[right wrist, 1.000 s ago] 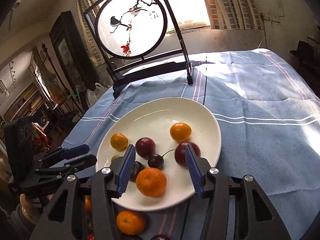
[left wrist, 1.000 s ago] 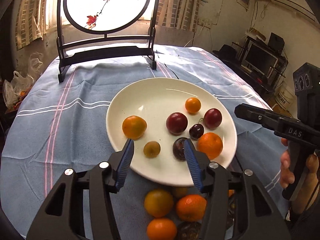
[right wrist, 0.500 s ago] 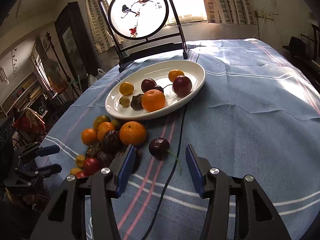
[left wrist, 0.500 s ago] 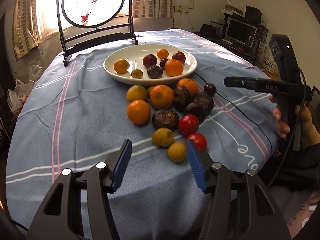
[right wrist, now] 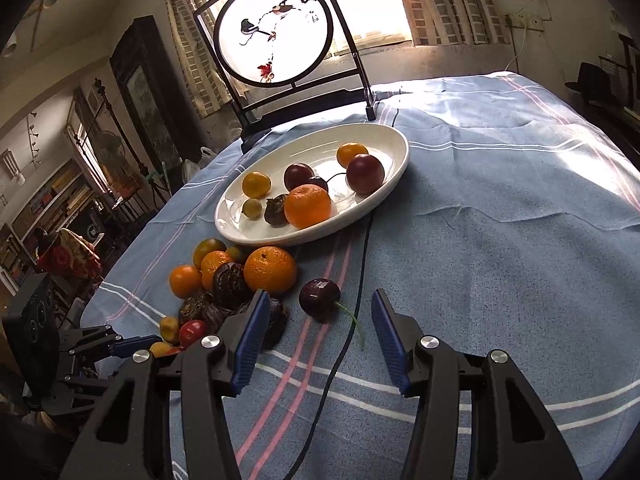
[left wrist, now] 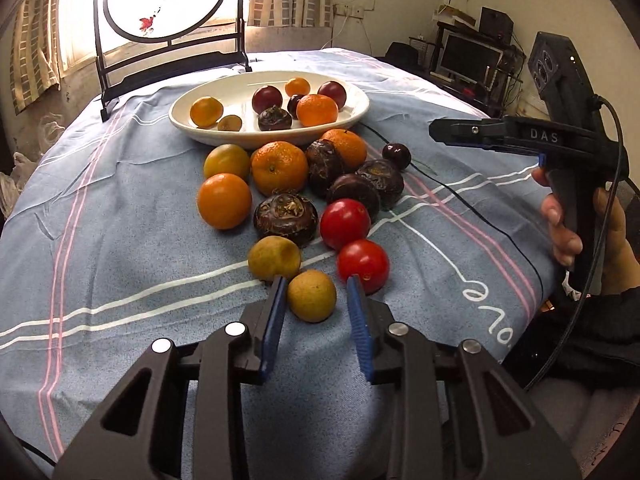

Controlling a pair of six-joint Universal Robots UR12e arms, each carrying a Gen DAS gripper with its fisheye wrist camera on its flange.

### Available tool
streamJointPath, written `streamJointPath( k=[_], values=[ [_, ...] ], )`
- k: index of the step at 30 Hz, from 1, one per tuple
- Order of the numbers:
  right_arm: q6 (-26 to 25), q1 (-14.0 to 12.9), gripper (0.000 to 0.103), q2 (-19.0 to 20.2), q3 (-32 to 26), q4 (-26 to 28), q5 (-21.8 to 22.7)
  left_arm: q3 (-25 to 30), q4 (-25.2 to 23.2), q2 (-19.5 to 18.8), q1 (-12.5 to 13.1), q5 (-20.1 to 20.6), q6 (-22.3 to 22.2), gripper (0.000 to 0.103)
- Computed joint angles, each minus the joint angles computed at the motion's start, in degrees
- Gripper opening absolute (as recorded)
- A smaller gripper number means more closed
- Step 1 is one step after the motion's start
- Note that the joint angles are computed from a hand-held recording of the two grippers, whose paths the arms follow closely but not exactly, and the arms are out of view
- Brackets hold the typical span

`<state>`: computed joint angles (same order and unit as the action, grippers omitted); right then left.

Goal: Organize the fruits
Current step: 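Grasp another yellow fruit with the left gripper while the right gripper grasps a dark cherry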

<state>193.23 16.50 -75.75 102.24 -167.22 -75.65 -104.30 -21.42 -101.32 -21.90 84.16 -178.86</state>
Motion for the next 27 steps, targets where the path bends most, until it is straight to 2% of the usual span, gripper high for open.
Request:
streamJointPath(
  k=[5, 8, 12, 15, 18, 21, 23, 25, 27],
  values=[
    [0.0, 0.0, 0.053, 0.0, 0.0, -0.1, 0.3, -1.1, 0.3, 0.9, 0.9, -1.9, -2.1, 0.024],
    [-0.4, 0.1, 0.053, 0.0, -0.2, 0.6, 0.1, -1.7, 0.8, 2.0, 0.8, -1.3, -2.0, 0.024],
    [-1.7, 1.1, 0.053, 0.4, -1.8, 5.3, -3.2, -2.5, 2.2, 3.1, 1.0, -0.2, -2.3, 0.024],
    [-3.4, 2.0, 0.053, 1.3, -4.0, 10.5, -5.5, -2.2, 1.2, 2.9, 1.3, 0.7, -2.8, 0.024],
    [-4.8, 2.7, 0.052, 2.2, -5.8, 12.7, -7.2, -1.4, -1.5, 2.0, 1.5, 0.4, -2.8, 0.024],
    [-5.7, 3.0, 0.052, 3.3, -7.6, 14.4, -7.9, -1.2, -1.4, 1.4, 1.1, 1.6, -2.6, 0.024],
    [-6.0, 3.2, 0.045, 4.1, -8.9, 16.2, -7.8, -0.9, -1.5, 1.0, 1.3, 1.3, -3.1, 0.026],
    [-5.8, 3.2, 0.041, 4.7, -10.0, 18.3, -7.7, -0.8, -1.1, 0.6, 1.3, 2.2, -4.2, 0.037],
    [-5.7, 3.1, 0.032, 4.9, -10.3, 19.6, -7.3, -0.9, -0.6, 0.5, 1.4, 2.3, -4.4, 0.038]
  ],
)
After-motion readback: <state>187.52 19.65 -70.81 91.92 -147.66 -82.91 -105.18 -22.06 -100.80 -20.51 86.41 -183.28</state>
